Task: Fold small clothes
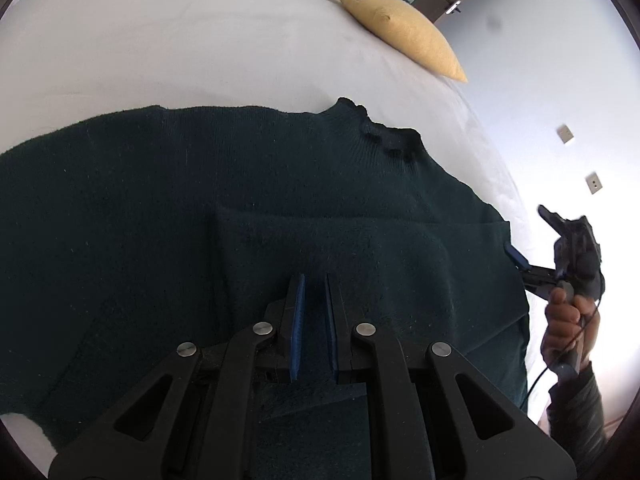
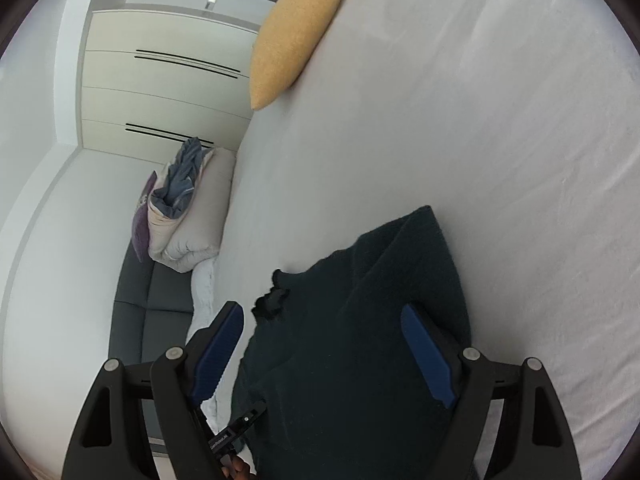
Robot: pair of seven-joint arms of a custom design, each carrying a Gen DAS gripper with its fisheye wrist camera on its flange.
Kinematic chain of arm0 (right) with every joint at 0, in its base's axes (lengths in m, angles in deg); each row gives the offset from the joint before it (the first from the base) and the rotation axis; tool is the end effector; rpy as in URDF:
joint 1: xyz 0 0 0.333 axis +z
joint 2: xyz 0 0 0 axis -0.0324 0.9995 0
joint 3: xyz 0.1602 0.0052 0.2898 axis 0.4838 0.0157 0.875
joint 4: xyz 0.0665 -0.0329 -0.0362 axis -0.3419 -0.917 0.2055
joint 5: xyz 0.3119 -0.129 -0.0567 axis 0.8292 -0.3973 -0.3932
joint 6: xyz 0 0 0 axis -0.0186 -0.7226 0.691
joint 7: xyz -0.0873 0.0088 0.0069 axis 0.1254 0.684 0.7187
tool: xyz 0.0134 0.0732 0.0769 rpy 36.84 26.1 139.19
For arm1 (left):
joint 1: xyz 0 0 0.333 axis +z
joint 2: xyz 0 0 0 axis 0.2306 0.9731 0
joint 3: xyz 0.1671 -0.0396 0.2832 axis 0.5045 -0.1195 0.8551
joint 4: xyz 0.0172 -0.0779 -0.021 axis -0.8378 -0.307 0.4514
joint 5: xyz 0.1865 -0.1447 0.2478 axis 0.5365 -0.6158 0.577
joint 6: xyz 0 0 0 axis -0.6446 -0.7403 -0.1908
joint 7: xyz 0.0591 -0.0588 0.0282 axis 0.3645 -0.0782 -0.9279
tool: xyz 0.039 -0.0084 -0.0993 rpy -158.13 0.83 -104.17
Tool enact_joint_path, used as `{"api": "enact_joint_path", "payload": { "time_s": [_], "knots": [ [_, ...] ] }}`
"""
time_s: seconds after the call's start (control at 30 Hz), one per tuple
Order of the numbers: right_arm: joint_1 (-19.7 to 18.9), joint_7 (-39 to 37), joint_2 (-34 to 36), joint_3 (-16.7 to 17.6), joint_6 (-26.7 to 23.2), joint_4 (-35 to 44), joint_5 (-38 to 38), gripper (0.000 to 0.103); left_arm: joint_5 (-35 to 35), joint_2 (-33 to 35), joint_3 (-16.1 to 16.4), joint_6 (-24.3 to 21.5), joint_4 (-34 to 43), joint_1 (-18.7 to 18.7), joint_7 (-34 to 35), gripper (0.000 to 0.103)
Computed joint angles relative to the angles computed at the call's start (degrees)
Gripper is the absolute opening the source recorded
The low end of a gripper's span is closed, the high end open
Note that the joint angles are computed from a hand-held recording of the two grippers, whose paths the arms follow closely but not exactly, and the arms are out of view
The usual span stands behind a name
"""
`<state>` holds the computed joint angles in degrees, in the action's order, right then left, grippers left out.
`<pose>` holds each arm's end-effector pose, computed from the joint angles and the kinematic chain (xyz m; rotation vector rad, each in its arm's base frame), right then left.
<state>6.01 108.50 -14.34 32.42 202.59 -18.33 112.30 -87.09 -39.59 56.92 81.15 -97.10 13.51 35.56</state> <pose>0.5913 0.1562 0.4691 -1.3276 1.6585 0.5137 0.4871 -0.0097 0.5178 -2.3718 1.6324 -1.0547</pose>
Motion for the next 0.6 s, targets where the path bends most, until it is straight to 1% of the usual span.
{"api": "enact_joint_path", "payload": {
  "time_s": [0.1,0.17,0.23,0.3,0.37,0.43,0.47,0.57,0.6],
  "knots": [
    [-1.08,-2.76,-1.45,-0.13,-2.5,-2.41,2.85,0.082,-3.32,-0.56,0.59,0.33,-1.03,-0.57,2.53,0.009],
    [-1.14,-2.92,-3.37,-0.75,-4.22,-4.89,2.91,0.082,-3.6,-0.66,0.58,0.33,-1.19,-0.48,2.8,0.009],
    [-0.79,-4.42,-6.29,-1.42,-5.01,-8.45,3.35,0.082,-3.85,-1.23,0.51,0.62,-1.99,-0.45,2.92,0.009],
    [-0.55,-5.98,-9.26,-2.36,-7.29,-12.46,4.5,0.082,-4.76,-1.33,0.61,0.8,-2.28,-0.63,3.35,0.009],
    [-0.02,-7.03,-12.86,-3.43,-8.98,-17.04,5.8,0.082,-5.68,-3.36,0.95,0.52,-3.9,-0.58,3.51,0.009],
    [0.81,-7.99,-16.92,-4.5,-9.78,-21.33,6.95,0.082,-5.43,-7.01,1.5,-0.17,-6.48,0.03,2.34,0.009],
    [1.33,-8.29,-19.23,-4.96,-10.02,-23.53,7.23,0.084,-5.67,-9.55,1.87,0.11,-8.45,0.28,1.9,0.009],
    [3.42,-12.37,-26.59,-6.02,-10.84,-30.51,12.75,0.085,-8.64,-19.14,3.78,3.19,-16.45,0.81,0.34,0.009],
    [4.24,-13.4,-28.98,-6.05,-10.96,-32.55,13.95,0.085,-9.26,-22.56,4.64,3.85,-19.19,1.36,-0.7,0.012]
  ]
}}
